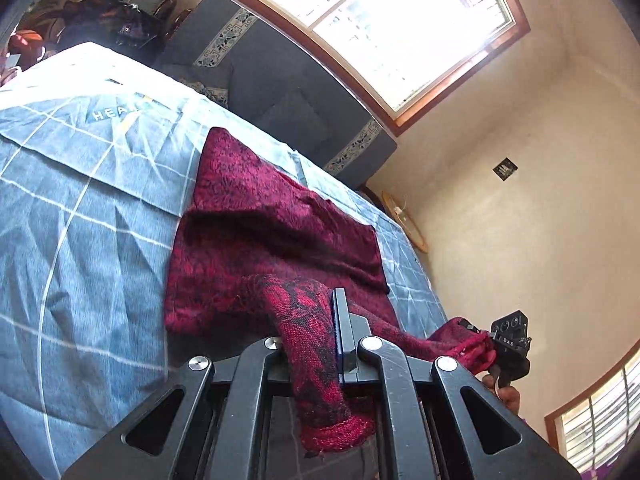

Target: Fold small clothes

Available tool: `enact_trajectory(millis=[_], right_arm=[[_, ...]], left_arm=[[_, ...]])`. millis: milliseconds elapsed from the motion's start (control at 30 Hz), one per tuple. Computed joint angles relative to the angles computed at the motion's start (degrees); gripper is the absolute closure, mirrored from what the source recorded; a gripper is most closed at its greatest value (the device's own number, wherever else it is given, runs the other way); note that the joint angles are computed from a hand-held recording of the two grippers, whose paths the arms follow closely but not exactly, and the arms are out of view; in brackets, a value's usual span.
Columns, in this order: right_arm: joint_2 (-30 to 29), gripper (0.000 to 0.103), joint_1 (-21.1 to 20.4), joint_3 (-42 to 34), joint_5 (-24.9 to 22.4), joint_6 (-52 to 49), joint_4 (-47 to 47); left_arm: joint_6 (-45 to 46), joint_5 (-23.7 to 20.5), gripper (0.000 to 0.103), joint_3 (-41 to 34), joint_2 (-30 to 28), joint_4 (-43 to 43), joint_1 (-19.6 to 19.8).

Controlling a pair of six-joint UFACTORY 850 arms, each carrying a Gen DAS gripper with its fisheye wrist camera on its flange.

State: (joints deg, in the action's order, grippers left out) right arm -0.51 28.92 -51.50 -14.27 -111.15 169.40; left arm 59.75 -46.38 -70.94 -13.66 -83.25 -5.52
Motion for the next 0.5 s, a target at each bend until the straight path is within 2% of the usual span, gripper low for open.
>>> enact_trajectory(millis=[133, 333, 500], right_arm=[[-3.5, 0.092, -3.9, -3.8, 0.6, 11.5, -12.8], [-8.2, 0.092, -7.3, -8.7, 1.7, 28.0, -30.6], [-10.5, 0.092, -9.1, -10.4, 1.7, 35.3, -38.2]], left_arm=[[-2.2, 3.7, 0.095, -5.1, -4.2, 1.1, -1.0], [-6.3, 5.8, 0.095, -10.2, -9.6, 3.2, -1.8], [-8.0, 6.4, 0.095, -12.3, -12.4, 3.8, -2.0]])
